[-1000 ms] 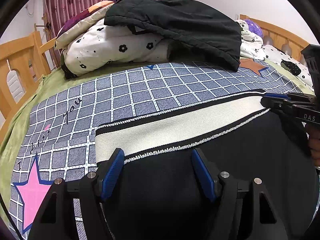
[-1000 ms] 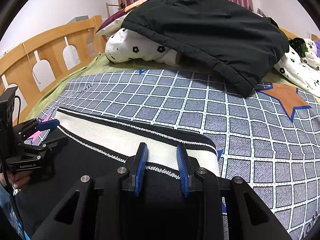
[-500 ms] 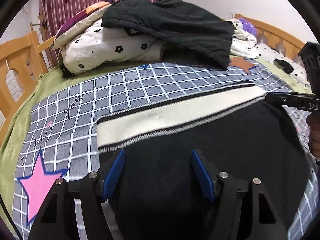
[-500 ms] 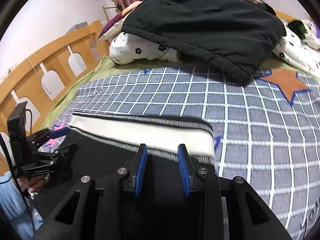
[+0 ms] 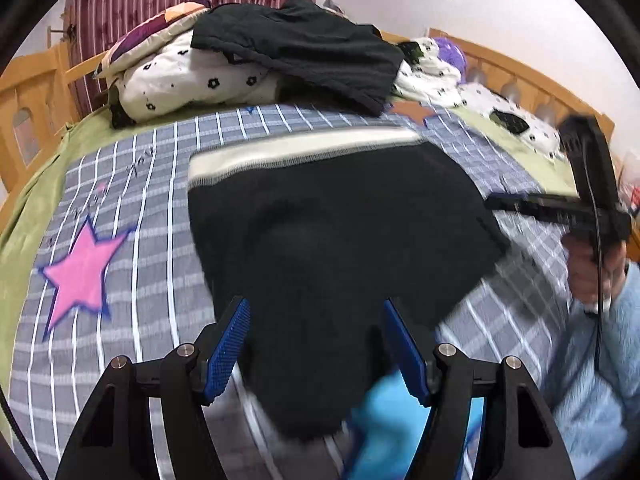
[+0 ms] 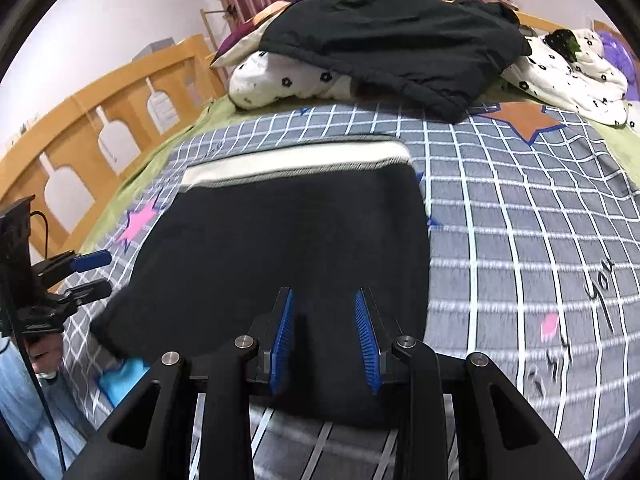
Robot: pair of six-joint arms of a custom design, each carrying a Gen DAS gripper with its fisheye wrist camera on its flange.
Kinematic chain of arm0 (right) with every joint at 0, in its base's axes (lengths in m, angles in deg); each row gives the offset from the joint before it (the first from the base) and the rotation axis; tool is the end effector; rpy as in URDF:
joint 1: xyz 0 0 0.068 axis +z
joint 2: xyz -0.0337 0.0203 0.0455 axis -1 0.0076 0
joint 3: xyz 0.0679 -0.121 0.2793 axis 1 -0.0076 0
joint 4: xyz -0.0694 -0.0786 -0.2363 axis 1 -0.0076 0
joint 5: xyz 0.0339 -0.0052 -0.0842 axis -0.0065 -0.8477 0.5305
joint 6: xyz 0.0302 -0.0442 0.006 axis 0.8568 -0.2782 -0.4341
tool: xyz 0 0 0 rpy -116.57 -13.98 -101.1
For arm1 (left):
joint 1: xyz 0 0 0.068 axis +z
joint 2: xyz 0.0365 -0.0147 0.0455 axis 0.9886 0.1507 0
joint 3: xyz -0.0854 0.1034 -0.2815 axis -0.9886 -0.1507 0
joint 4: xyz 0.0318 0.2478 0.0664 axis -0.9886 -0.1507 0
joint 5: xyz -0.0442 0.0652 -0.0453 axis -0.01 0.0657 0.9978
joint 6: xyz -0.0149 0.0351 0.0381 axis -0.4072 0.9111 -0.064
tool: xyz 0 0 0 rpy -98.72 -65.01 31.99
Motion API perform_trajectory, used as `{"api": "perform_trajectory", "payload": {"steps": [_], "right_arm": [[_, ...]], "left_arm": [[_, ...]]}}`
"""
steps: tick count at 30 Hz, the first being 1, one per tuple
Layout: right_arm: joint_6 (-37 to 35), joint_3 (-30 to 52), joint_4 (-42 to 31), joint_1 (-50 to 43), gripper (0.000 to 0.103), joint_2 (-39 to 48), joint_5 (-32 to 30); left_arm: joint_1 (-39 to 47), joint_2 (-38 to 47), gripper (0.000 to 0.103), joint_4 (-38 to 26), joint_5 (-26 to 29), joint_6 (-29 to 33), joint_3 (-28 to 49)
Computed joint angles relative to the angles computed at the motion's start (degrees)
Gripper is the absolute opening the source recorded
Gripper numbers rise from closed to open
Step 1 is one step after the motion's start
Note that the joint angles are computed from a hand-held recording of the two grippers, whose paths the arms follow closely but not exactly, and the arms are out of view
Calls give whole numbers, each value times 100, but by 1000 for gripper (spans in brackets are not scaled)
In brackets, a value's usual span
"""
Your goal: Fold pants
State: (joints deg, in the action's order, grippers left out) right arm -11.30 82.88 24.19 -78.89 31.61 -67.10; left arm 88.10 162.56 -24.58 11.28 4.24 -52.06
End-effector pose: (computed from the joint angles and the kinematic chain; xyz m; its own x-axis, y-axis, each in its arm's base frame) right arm 0.2681 0.0554 0.1256 -0.7488 0.0204 -0.6625 -0.1583 0.9651 0.2087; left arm 0.2655 0.0154 0.1384 -0.6526 0.3446 -0.6748 0.5137 0.8559 -0.0598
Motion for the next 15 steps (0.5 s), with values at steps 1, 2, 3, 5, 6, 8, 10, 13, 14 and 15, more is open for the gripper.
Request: {"api": "perform_trajectory", "payload": {"steps": [1,2,3,5,6,8,10,13,14,15], "right_arm": [[27,-61,-8,65,32,-66,28],[100,-158,22,165,32,-155,58],[157,-237,42,245,32,-233,96],[237,-311,14,398,32,-369,162],[243,-335,6,440,32,-415,171],[254,-369,-12,620,33,-508,298],[215,-408,21,750,33,-533,426],[194,-352,-29,892,33,-473,582],[208,-339,-38,898,33,-466,580],[226,-337,-39,895,33,-475,540]], "left_arm": [[41,-99,66,-9,-13,101,-137],[82,-231,66,7,-55,225,-322],[91,-320,66,72,-119,282,-466],[89,-401,66,381,-370,340,-790],[46,-344,66,559,-552,384,-907],[-83,-129,66,954,-971,516,-1108],[-185,88,66,1310,-1245,580,-1239],[-338,297,66,1722,-1617,518,-1380],[-397,330,67,1888,-1728,493,-1423],[-468,375,67,2152,-1891,458,-1485]]}}
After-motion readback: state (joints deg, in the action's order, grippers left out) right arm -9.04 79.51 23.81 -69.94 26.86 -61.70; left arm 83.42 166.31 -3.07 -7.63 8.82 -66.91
